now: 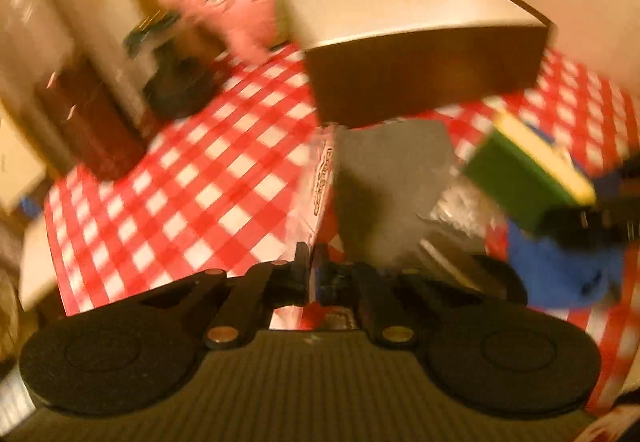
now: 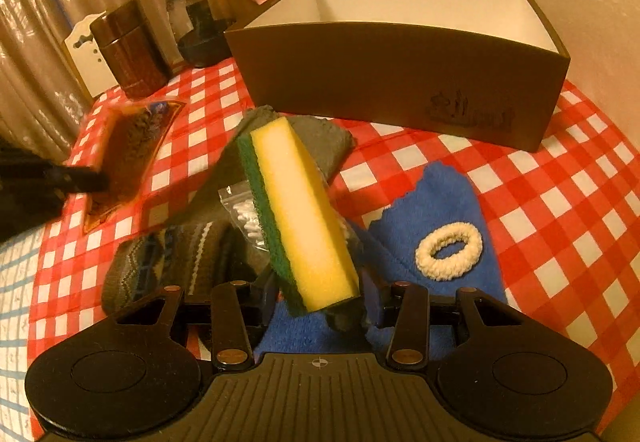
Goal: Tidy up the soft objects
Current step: 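Grasp the orange printed packet with the left gripper while the right gripper holds the sponge, then carry the packet and the sponge with both grippers over the brown box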
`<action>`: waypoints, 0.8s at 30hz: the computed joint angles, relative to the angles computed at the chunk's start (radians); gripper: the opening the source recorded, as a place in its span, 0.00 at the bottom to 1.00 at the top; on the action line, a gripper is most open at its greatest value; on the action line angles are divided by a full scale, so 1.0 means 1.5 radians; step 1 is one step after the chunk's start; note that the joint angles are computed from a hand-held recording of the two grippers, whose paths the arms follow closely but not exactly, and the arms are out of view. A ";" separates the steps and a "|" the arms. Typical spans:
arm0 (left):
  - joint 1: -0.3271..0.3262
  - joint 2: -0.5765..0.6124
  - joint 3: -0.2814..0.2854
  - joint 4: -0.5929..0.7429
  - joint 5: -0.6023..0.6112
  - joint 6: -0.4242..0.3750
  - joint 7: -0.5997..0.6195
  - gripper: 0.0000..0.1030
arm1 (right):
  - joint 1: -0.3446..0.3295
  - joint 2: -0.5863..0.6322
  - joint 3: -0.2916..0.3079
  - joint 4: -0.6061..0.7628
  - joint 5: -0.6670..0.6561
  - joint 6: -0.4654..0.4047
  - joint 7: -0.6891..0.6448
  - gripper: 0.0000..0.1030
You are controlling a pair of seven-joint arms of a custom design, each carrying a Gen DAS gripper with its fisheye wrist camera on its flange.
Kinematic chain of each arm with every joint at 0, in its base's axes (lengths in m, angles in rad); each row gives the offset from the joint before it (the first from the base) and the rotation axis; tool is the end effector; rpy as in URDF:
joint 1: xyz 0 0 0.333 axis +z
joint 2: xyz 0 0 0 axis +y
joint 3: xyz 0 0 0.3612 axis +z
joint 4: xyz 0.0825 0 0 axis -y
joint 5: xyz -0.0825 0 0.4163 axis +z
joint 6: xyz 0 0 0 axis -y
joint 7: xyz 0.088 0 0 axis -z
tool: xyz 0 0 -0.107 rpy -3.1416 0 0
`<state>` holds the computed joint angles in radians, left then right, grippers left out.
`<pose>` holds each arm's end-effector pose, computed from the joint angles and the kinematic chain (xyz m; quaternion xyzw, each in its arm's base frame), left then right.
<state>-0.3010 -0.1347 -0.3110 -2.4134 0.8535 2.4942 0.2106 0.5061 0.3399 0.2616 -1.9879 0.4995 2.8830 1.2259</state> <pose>0.4151 -0.2985 0.4033 -0.7036 0.6375 -0.1467 0.2777 0.5199 0.4446 0.3752 -0.8461 0.4334 -0.0034 0.3102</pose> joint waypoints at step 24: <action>0.019 0.031 0.024 -0.003 0.021 0.069 -0.011 0.03 | 0.014 0.017 -0.002 0.013 -0.048 0.051 -0.007 0.34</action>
<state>-0.2725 -0.0874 -0.2747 -2.4178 0.8844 2.5980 0.1934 0.5269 0.3654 0.2592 -1.9686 0.4278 2.9593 1.2147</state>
